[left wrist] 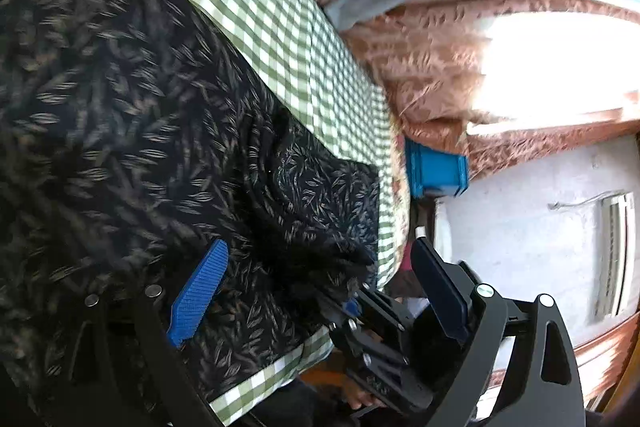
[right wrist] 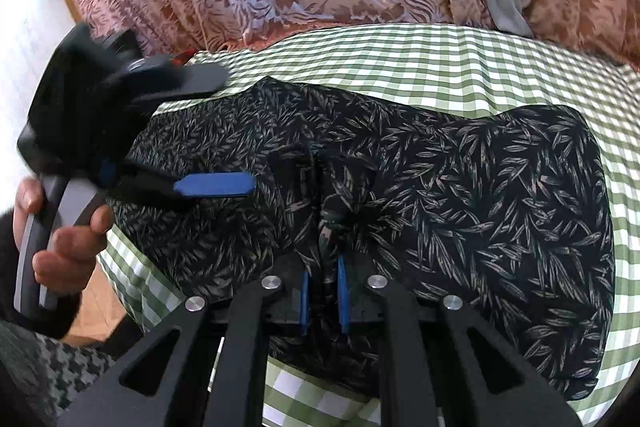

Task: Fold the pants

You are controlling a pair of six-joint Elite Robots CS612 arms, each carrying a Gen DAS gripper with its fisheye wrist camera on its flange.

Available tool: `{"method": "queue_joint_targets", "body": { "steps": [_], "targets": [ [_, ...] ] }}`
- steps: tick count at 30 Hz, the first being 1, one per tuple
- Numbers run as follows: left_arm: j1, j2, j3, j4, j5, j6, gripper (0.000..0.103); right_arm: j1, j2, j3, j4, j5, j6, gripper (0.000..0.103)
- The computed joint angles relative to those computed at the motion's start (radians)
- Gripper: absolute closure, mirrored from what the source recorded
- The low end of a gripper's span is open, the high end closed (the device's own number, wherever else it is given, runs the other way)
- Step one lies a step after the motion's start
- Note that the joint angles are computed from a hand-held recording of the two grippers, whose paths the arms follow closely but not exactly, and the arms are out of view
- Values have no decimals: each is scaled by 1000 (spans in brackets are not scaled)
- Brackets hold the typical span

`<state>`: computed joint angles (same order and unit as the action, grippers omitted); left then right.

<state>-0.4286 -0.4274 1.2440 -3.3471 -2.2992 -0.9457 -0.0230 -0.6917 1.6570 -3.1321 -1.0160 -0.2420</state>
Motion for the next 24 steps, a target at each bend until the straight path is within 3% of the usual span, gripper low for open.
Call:
{"method": "queue_joint_targets", "body": {
  "steps": [3, 5, 7, 12, 14, 16, 20, 22, 24],
  "targets": [
    [-7, 11, -40, 81, -30, 51, 26, -3, 2, 6, -20, 16, -8, 92],
    [-13, 5, -52, 187, -9, 105, 39, -4, -1, 12, -17, 29, -18, 85],
    [-16, 15, -77, 241, -13, 100, 42, -7, -6, 16, -3, 49, -37, 81],
    [-16, 34, -107, 258, -22, 62, 46, -11, -16, 29, 17, 68, -63, 74],
    [-23, 14, -93, 317, 21, 126, 77, -23, -22, 36, 30, 98, -52, 65],
    [-32, -1, -82, 345, 78, 177, 91, -40, -32, 47, 24, 129, -27, 59],
    [-36, -21, -59, 303, 116, 224, 91, -89, -61, 86, -20, 164, 52, 55],
    [-36, -28, -57, 257, 113, 230, 91, -123, -80, 116, -64, 142, 111, 52],
    [-34, -35, -58, 203, 98, 226, 91, -155, -100, 148, -110, 84, 184, 32]
  ]
}}
